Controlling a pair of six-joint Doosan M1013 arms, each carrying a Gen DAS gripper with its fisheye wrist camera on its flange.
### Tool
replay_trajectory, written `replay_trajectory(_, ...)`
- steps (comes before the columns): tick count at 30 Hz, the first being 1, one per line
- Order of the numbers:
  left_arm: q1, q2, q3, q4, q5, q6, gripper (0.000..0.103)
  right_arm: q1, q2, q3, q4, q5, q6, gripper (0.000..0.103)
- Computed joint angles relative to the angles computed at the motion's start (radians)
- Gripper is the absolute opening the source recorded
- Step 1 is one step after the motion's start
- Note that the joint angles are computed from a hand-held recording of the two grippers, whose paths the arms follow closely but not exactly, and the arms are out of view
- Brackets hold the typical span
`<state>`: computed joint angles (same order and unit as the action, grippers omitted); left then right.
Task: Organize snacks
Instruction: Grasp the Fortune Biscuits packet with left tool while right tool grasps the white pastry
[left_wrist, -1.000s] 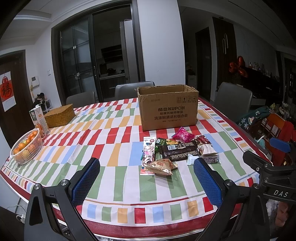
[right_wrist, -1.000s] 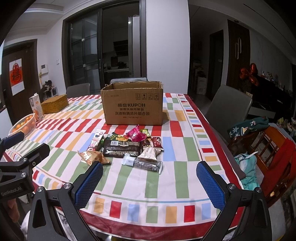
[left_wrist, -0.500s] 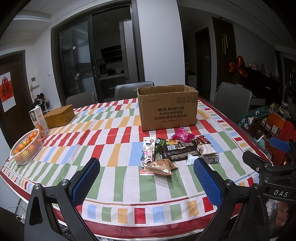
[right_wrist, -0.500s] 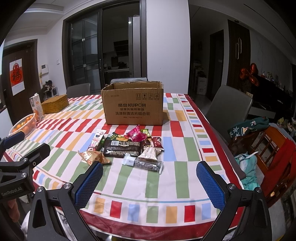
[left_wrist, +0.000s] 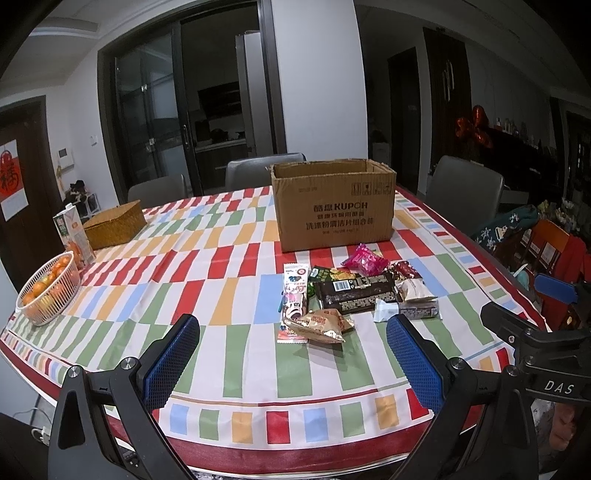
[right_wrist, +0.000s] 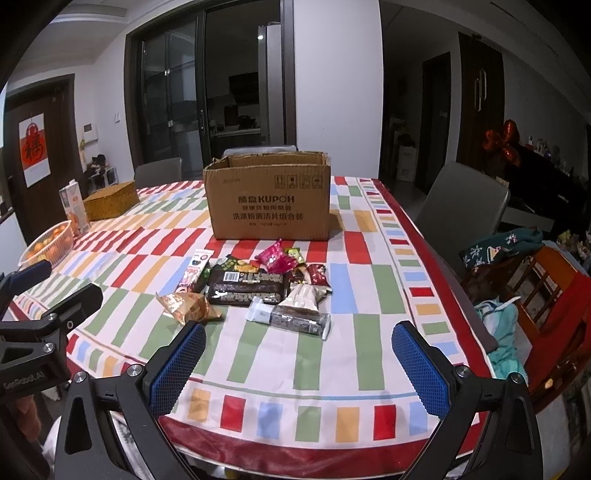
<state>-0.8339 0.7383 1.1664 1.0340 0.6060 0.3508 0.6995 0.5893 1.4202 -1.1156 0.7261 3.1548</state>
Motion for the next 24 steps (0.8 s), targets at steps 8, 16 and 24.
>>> replay_trajectory(8,0.008,0.038,-0.04,-0.009,0.002,0.08,0.103,-0.028,0.018,-0.018,0.08,-0.046,-0.079,0.102)
replay_trajectory(16,0.023,0.098,-0.127,-0.12,-0.003,0.274,0.1,-0.066,0.053,-0.057,0.2,-0.089,-0.178,0.102)
replay_trajectory(24,0.048,0.17,-0.258,-0.388,0.046,0.546,0.089,-0.1,0.094,-0.11,0.355,-0.099,-0.315,0.096)
